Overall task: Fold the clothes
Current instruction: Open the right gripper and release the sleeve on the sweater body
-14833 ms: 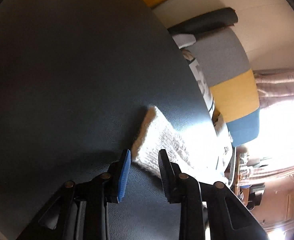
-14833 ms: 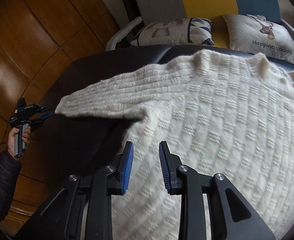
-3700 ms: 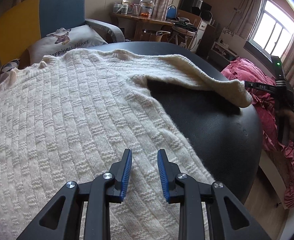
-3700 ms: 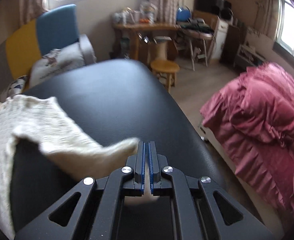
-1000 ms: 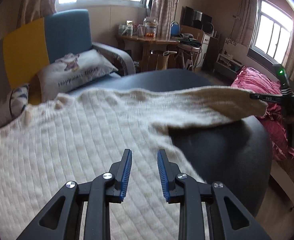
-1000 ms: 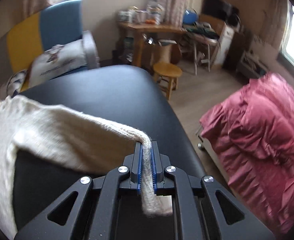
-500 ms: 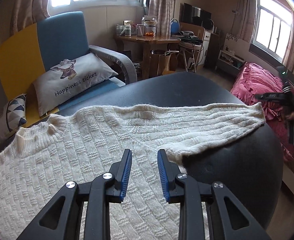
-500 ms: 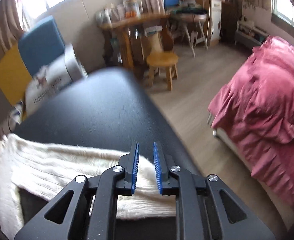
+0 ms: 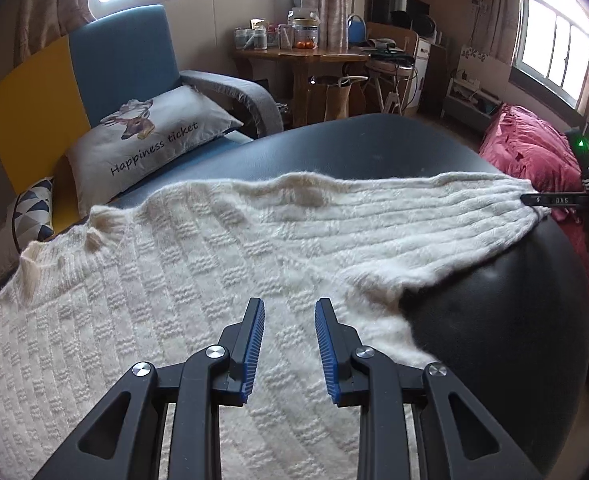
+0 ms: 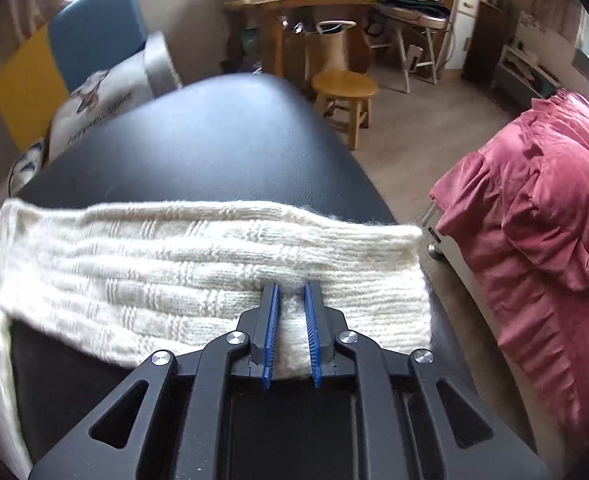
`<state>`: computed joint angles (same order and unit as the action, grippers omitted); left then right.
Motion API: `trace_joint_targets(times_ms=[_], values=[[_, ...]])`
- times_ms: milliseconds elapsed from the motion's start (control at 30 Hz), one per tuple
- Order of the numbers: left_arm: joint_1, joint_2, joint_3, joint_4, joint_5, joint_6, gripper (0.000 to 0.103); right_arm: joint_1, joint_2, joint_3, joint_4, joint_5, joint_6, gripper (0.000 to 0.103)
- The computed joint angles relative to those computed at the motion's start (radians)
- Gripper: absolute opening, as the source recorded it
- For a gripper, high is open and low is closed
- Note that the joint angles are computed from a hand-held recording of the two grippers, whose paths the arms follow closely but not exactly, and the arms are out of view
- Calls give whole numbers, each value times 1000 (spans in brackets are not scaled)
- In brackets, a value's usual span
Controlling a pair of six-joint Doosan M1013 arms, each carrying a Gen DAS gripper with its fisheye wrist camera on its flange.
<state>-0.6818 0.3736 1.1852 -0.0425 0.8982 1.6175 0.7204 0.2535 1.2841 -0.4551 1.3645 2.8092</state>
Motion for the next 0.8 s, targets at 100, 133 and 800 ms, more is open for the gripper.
trace_joint_targets(times_ms=[100, 133, 800], values=[[24, 2, -7, -20, 2, -19, 26, 11, 18, -43, -15, 53, -39, 13], [35, 7, -18, -33, 7, -29, 26, 18, 23, -58, -31, 60, -48, 14], [13, 268, -395, -23, 231, 56, 28, 0, 317, -467, 174, -28, -421, 11]])
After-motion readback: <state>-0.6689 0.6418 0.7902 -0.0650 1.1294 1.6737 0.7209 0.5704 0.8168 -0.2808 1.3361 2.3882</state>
